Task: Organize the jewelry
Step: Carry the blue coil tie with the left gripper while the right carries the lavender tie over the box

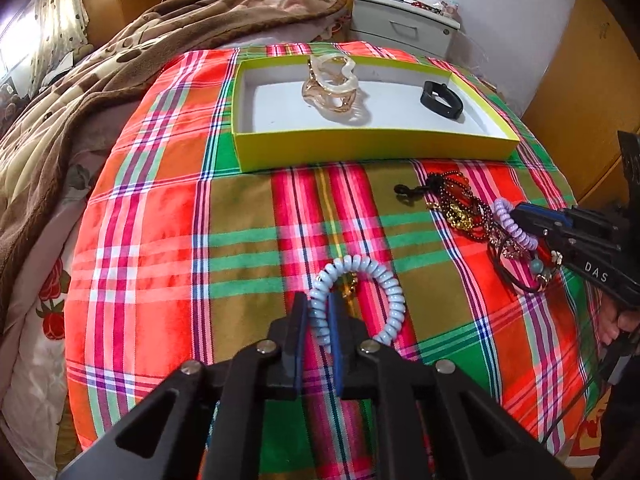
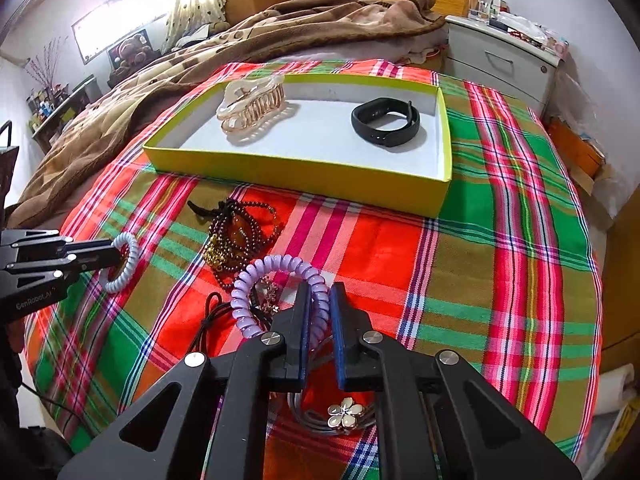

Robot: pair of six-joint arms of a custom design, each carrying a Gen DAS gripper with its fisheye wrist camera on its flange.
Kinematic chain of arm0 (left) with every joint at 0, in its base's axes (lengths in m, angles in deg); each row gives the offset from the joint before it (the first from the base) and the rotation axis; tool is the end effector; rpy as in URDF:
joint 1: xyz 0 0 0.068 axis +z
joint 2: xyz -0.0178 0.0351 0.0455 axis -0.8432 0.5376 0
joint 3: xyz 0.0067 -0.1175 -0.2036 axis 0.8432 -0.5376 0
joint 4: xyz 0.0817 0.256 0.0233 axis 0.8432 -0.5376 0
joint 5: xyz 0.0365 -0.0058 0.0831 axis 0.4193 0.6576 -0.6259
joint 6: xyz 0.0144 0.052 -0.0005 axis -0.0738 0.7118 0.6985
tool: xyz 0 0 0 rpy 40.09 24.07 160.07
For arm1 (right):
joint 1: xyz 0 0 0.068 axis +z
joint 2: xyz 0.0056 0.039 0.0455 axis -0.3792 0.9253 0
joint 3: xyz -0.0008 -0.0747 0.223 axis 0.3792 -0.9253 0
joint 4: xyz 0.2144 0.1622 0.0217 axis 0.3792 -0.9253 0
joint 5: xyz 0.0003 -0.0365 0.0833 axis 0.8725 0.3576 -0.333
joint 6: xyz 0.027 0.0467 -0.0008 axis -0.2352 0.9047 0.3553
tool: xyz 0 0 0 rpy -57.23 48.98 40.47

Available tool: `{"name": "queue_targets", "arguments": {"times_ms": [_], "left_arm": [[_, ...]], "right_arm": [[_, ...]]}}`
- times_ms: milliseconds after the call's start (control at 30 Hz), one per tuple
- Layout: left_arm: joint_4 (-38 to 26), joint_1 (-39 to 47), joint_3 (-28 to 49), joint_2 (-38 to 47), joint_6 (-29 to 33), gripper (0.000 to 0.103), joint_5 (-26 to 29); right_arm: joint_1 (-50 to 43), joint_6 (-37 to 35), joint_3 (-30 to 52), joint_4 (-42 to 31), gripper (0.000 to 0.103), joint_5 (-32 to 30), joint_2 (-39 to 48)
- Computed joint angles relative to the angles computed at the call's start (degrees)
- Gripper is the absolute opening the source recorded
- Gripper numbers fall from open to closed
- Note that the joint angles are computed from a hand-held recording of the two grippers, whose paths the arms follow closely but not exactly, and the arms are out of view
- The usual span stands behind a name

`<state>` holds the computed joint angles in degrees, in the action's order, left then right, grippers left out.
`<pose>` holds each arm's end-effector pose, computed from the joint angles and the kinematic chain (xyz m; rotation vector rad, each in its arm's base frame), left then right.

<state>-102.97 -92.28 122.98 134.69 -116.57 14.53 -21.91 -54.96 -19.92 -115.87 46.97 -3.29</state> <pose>0.2096 -0.1369 0.1973 -0.0076 2.6415 -0.1156 0.2838 0.0146 0.1862 -0.6162 2.5031 0.3455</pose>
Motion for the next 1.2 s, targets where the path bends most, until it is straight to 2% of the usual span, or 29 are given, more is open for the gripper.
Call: {"name": "queue_targets", "arguments": {"times_ms": [200, 567, 1200], "left_arm": [[-0.42, 0.08, -0.26, -2.18, 0.12, 0.01, -0.96], [-0.77, 1.33, -0.23, -4.81, 0.6, 0.01, 0.46], [-0.21, 7.05, 8.83, -0.52, 6.9, 0.01, 2.49]], "right_arm": [[-0.79, 0.8, -0.25, 0.03, 0.01, -0.61, -1.43], [-1.35, 1.89, 0.01, -0.3, 0.01, -1.17, -3.08], [-0.06, 4.65, 7.49, -0.36, 0.01, -0.08, -0.14]]}}
